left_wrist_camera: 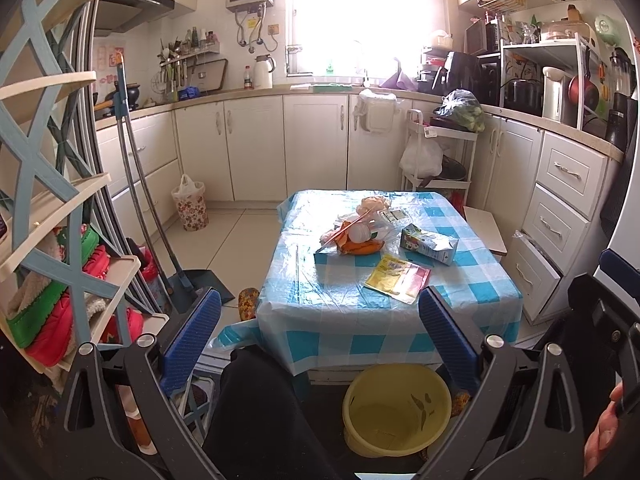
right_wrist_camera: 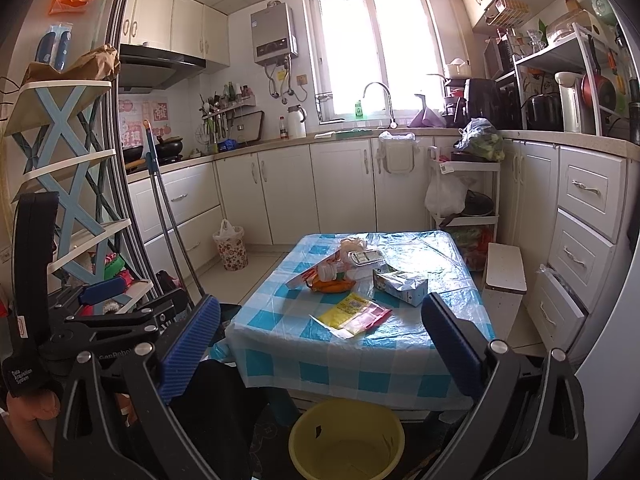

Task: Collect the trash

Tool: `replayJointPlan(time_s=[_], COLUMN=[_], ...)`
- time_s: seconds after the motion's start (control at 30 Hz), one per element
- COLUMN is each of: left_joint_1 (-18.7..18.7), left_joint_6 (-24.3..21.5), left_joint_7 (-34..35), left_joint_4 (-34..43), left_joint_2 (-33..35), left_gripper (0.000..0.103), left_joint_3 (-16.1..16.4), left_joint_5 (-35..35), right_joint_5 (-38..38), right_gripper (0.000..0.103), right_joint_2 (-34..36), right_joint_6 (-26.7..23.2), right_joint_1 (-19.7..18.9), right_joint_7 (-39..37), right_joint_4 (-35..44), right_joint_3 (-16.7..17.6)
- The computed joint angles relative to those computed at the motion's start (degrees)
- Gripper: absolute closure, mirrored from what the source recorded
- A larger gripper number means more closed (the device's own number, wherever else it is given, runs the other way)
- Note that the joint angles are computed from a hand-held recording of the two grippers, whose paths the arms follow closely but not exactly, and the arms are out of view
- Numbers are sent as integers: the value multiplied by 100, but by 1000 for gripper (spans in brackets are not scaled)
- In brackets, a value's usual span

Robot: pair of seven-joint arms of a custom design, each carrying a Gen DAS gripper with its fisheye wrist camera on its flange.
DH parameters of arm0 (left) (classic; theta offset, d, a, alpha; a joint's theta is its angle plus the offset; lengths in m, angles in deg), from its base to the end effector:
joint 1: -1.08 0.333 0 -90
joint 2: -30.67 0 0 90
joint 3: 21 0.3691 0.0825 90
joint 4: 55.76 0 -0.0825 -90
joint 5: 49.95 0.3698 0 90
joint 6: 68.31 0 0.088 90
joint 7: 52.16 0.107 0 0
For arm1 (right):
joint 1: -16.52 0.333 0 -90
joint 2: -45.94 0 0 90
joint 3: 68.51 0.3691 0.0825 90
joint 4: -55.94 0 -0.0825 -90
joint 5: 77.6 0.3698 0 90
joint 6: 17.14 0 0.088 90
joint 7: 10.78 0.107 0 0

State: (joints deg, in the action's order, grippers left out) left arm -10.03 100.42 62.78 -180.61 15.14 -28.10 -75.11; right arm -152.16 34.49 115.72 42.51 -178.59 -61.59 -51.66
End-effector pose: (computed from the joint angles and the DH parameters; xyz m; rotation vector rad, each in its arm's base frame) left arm 0.4735 -0.1363 0.6814 -1.2971 1.9242 -1.1218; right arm 0.3825 0.3506 0.6414 -1.2451 1.6482 -1.0290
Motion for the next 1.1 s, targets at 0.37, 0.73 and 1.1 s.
replayJointPlan(time_s=[0.37, 0.73, 1.1], left_joint_1=[176, -117, -696], left_joint_6=[-572, -1068, -1926], left_joint_7=[-427, 756, 510], left_joint_4=[945, 2214, 4155], left_joint_2=[1160, 2638, 4372], left_gripper=[7, 7, 7], left_joint_3=[-303, -705, -559], left_joint_5=[568, 384, 1562], right_joint_5=[326, 860, 4454], right_gripper=[6, 6, 6], right_joint_2=[66, 578, 2006], right_joint_6=[1035, 2083, 2547], right_joint_1=[-435, -1091, -1499], right_joint_7=[305, -1260, -5633], right_joint_4=[-456, -266, 751], right_joint_3=[-515, -1122, -1493])
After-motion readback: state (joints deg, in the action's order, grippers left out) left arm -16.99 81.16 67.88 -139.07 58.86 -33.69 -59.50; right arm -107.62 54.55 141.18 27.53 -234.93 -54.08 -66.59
